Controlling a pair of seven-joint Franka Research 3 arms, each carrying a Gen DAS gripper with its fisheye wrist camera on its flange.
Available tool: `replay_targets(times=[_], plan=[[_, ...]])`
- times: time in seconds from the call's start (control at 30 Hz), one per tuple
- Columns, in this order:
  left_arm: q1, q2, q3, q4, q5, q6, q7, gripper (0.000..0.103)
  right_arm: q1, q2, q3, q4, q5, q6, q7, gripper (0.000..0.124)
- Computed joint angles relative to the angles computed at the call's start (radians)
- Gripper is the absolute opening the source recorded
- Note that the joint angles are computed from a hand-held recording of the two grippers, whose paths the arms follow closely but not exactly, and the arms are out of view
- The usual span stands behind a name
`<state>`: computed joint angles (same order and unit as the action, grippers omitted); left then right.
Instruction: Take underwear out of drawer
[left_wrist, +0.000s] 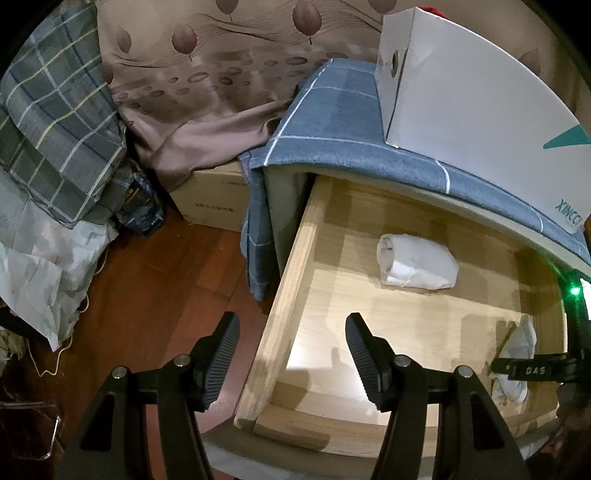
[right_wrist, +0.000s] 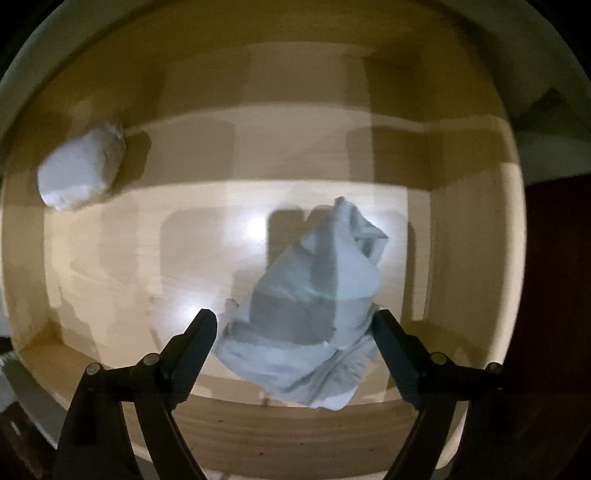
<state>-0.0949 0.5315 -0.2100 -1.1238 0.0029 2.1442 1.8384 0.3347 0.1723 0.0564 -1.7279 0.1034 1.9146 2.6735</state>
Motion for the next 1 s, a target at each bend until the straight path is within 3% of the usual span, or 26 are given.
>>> replay_targets(times=[0.2,0.4,0.53,0.6,0.67,0.83,1.0], plan=[[-0.002,-0.001,-0.002,-0.006,0.006,0.000,0.013,0.061,-0.009,0.038,0.003,0.047,0.013,-0.083,-0.129,0.074],[-0.001,0.040,-0.022,0.065,-0.018,-0.083,0.091,0.061,0.001,0.016,0.008,0.004,0.045,-0.071,-0.191,0.068],[-0.021,0.035,-0.024,0.060,0.005,-0.069,0.177,0.061,-0.005,-0.004,0.005,-0.001,0.044,-0.080,-0.229,0.062],[-0.028,0.001,-0.027,-0.004,0.026,0.017,0.246,0.061,-0.006,-0.019,0.005,-0.022,0.030,-0.074,-0.251,0.062],[-0.033,-0.053,-0.032,-0.118,0.063,0.167,0.347,0.061,0.009,-0.025,0.016,-0.021,0.010,-0.077,-0.234,0.062],[-0.041,-0.131,-0.038,-0.324,0.155,0.446,0.521,0.061,0.027,-0.046,0.025,-0.038,-0.017,-0.066,-0.196,0.062],[-0.048,-0.142,-0.042,-0.434,0.229,0.640,0.650,0.061,0.047,-0.031,0.033,0.027,-0.035,-0.106,-0.158,0.062]])
